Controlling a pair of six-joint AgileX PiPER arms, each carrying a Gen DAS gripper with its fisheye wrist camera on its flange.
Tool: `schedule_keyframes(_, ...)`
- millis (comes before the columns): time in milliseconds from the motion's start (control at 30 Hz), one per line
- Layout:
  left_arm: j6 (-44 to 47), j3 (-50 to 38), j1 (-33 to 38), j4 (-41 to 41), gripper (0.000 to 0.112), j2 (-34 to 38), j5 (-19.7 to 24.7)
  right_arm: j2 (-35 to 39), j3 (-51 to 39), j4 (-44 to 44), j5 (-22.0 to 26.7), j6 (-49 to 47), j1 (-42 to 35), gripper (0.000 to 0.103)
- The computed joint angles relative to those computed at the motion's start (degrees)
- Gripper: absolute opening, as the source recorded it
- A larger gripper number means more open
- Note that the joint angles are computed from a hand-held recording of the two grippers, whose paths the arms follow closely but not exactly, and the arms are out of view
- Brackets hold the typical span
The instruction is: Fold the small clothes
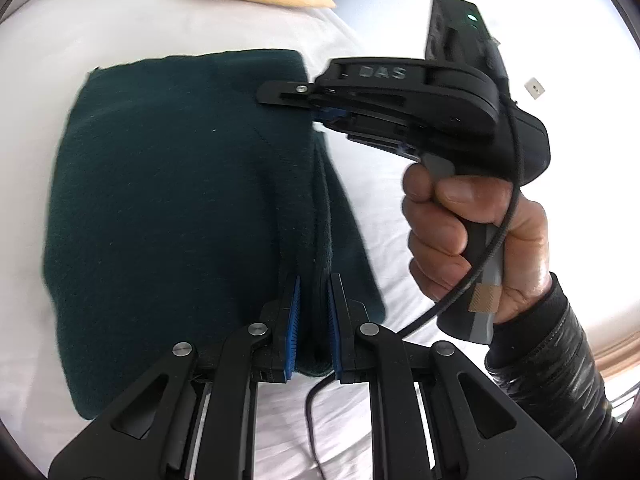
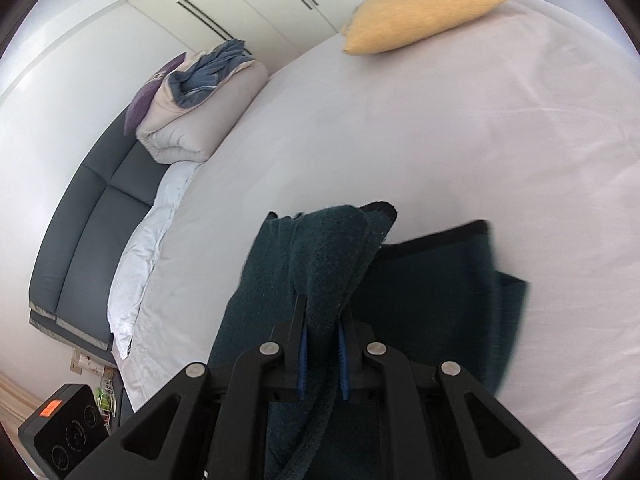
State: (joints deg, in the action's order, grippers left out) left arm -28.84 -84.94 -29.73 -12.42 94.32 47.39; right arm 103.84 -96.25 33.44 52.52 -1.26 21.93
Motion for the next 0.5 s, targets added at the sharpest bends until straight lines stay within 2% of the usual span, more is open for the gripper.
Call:
schedule_keyframes(67, 1.2, -2.0, 0.2, -1.0, 0.012, 0.6, 1.9, -0.2, 0.5, -0.8, 1.2, 0.2, -1.4, 0.013)
schedule_keyframes(133, 1.7, -3.3, -0.3, -2.1, 0.012, 2.9, 1.3, -0.2, 1.1, -1.0, 1.8, 0.2, -2.5, 0.013)
schedule_keyframes(333, 5.5, -8.7, 2.6, -6.7, 0.012, 7.8, 3.4, -1.3, 4.8, 0.8, 1.5, -2.5, -5.6, 0.013)
schedule_keyframes(500, 6.3, -9.5, 2.9, -7.6, 0.012, 8.8, 2.9, -0.6, 3.1, -0.8, 2.4, -1.2, -5.7, 0.013)
